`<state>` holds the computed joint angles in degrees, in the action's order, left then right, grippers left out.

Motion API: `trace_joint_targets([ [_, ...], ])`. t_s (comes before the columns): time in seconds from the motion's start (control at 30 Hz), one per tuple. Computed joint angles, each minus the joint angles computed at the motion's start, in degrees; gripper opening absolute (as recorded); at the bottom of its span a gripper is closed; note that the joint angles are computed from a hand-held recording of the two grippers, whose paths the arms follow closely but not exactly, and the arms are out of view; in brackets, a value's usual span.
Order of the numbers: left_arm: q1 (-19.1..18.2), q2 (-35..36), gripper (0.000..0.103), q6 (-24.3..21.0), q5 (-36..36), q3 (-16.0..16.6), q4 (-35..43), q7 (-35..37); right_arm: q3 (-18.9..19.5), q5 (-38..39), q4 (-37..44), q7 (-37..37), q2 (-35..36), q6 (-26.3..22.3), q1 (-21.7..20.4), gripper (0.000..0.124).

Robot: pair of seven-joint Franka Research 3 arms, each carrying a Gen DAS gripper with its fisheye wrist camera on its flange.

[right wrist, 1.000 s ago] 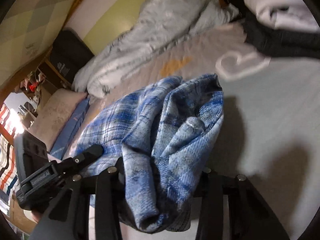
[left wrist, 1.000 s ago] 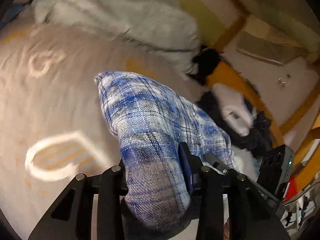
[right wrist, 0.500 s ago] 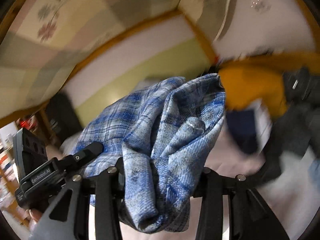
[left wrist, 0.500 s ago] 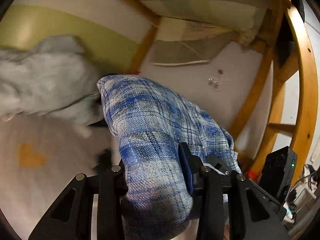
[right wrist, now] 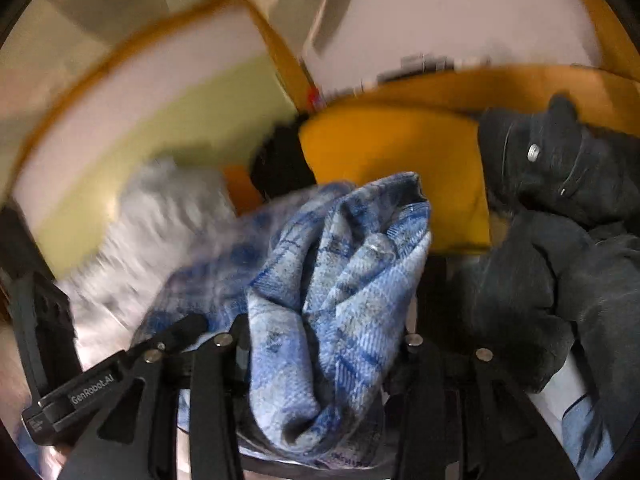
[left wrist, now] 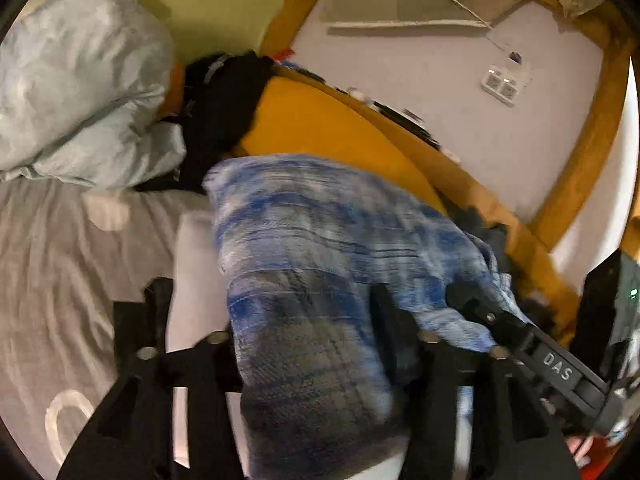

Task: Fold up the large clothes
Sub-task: 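Lift the folded shirt with both grippers and carry it toward the clothes stack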

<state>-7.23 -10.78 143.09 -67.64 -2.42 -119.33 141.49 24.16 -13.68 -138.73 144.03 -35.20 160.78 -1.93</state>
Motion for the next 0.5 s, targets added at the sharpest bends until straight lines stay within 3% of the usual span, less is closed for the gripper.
trace_joint_targets([
  [0.17, 0.08, -2.78, 0.073, 0.83, 2.40, 0.11, -2.19, 1.11, -2.82, 1.77, -3.18, -3.31, -0.93, 2.48, 2.39, 0.056],
  [0.3, -1.34, -7.44, 0.085, 8.59, 5.94, -0.01, -5.37, 1.09, 3.81, -1.02, -4.10, 2.62, -8.03, -1.75, -5.15, 0.085],
  [0.4, -3.11, -10.88, 0.086, 8.73, 4.46, 3.74, -7.59, 3.30, 4.25, -1.84, -5.12, 2.62, -12.30, -1.96, -4.08, 0.093],
  [0.43, -3.40, -12.72, 0.087, 10.22, 4.84, 4.21, -9.23, 4.39, 4.57, -2.04, -5.48, 2.16, -14.05, -1.94, -3.37, 0.101],
  [0.5, -4.08, -16.60, 0.093, 13.85, 6.14, 5.03, -12.84, 6.82, 6.64, -2.49, -6.36, 2.43, -18.25, -2.26, -3.23, 0.103],
])
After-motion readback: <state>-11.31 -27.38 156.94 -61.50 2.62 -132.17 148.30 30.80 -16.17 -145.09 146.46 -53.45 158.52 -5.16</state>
